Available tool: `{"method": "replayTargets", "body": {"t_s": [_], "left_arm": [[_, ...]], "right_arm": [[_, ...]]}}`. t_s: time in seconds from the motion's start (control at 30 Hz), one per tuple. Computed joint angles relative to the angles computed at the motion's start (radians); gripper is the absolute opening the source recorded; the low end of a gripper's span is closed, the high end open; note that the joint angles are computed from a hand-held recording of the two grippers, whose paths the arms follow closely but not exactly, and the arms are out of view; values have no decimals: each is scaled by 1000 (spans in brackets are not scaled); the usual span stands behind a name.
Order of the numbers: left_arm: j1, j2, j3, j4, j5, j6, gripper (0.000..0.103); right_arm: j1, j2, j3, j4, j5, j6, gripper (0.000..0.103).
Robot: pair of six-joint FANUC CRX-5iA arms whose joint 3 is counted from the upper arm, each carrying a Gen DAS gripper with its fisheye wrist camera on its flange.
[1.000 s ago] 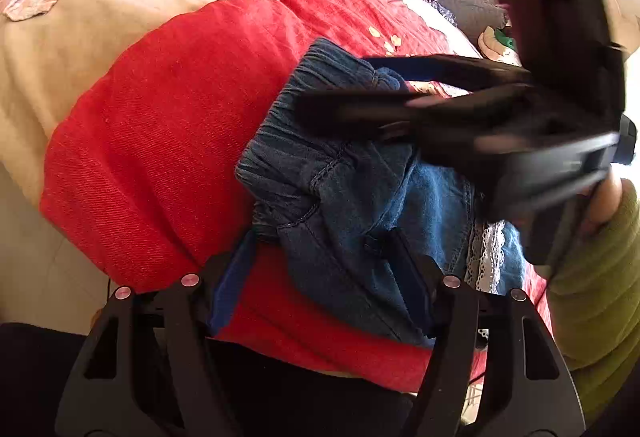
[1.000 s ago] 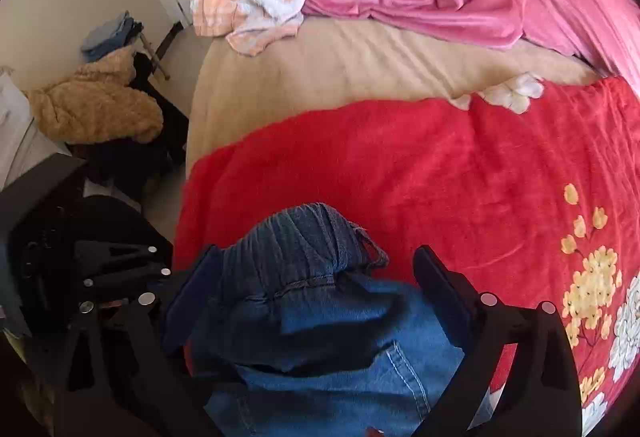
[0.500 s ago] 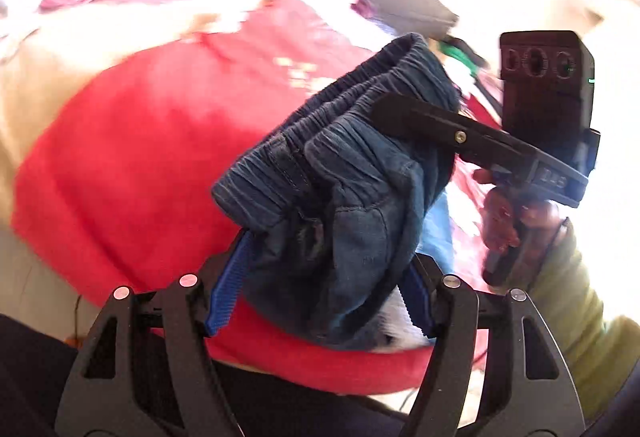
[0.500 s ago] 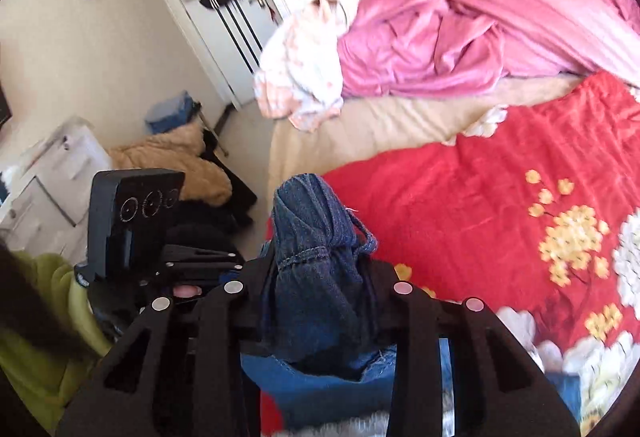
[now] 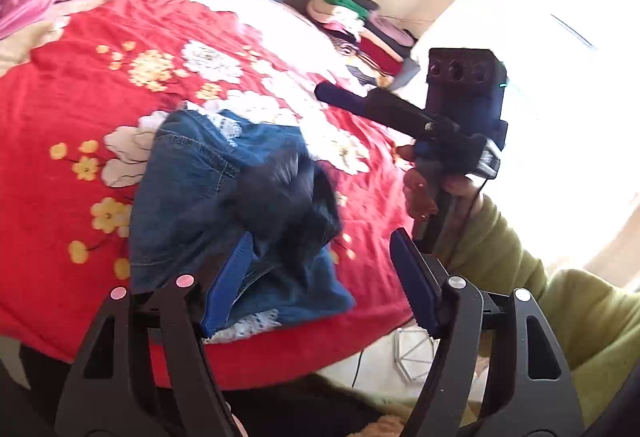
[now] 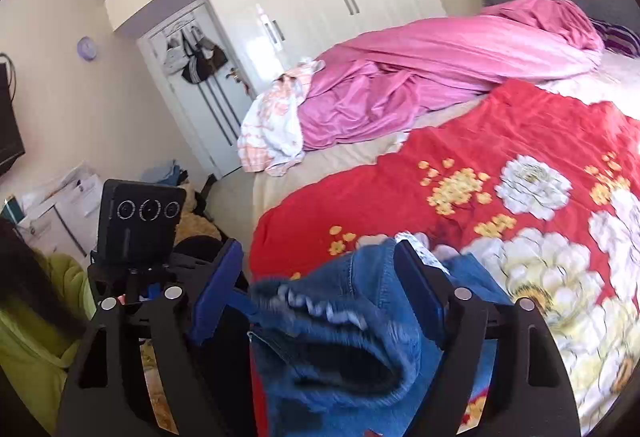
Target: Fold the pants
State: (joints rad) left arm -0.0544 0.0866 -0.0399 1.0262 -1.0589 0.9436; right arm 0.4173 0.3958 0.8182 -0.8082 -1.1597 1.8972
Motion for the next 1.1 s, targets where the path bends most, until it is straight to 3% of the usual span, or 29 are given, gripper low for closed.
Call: {"method": "replayTargets", "body": {"t_s": [0.13,0.23,0.33,0.43,0.53,0.67,0.77,0.87,1.1], "left_arm": [[16,-15,38,-126,74,114,64],[2,15,173,-426,84,335,64],[-30,103,322,-618,36,431,66],[-52,129,337,-645,-5,417,67],[-72,128,314,-691,-32,404,69],[-54,131,281,-641,-26,381,71],[-23,101,247,-569,-8,346,73],[-3,104,246,-520,1,331,75],[-29,202,339,-530,-70,340,75]], "right_arm": [[38,-127,-202,142,131,-87,81],[103,-183,-304,279,212,-174,83],[181,-193,-361,444,271,-301,84],[241,-172,-380,593,258,-423,85],[295,-126,-401,800,156,-549,85],[266,-141,-432,729,178,-578,88],[260,-213,-510,715,270,-607,88],[232,-256,-543,657,302,-639,88],[115,-174,-399,362,198,-588,98]]}}
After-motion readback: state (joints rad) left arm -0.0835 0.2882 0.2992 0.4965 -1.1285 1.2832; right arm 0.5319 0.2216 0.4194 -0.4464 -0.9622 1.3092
